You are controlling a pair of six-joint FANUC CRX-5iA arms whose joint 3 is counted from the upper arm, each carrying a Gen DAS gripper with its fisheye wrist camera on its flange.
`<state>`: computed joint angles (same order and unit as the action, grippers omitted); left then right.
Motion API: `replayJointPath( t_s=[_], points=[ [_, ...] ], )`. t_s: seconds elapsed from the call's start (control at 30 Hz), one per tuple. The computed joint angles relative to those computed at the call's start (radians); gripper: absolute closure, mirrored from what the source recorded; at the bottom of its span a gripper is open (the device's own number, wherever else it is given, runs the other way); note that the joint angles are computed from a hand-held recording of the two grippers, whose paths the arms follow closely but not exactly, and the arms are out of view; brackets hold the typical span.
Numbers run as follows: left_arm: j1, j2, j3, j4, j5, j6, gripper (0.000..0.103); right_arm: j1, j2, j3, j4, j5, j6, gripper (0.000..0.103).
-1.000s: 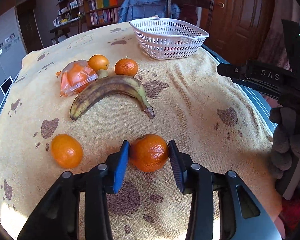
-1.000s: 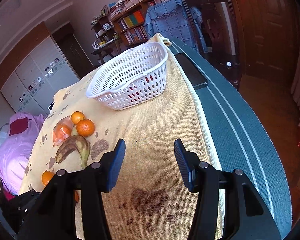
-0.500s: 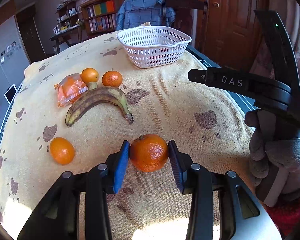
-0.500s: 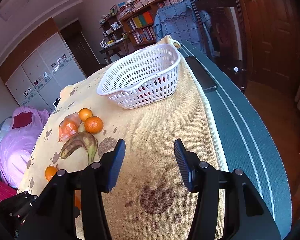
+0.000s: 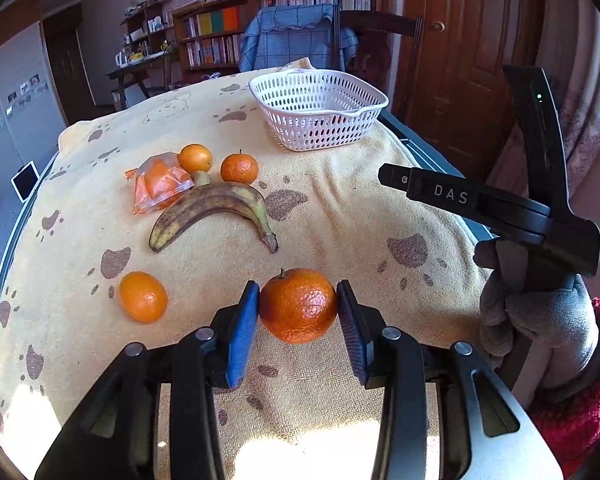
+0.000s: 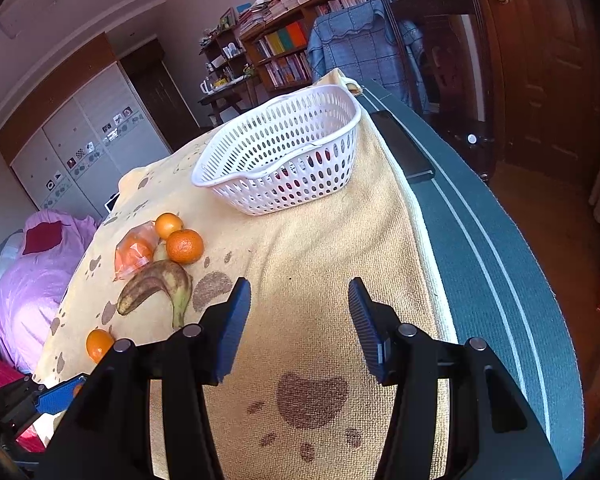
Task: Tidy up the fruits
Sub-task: 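Carry the mandarin into the white basket and open the left gripper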
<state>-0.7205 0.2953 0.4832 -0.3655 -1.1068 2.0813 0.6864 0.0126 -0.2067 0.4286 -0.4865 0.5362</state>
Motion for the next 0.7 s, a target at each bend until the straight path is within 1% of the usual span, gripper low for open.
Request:
replayJointPath(
  t_s=[0.37, 0.57, 0.7],
  points=[
    [0.036, -0.046, -0.074, 0.035, 0.075, 0.024, 0.063, -0.002, -0.004, -0.007, 0.007, 0.002, -0.012, 0.051],
    [0.078, -0.096, -0.162, 0.081, 0.169, 0.030, 0.063, -0.004, 0.005, 0.013, -0.032, -0.010, 0.024, 0.051],
    [0.121, -0.129, -0.224, 0.139, 0.233, 0.021, 0.063, -0.003, -0.003, -0.003, -0.010, -0.003, -0.009, 0.051]
  ],
)
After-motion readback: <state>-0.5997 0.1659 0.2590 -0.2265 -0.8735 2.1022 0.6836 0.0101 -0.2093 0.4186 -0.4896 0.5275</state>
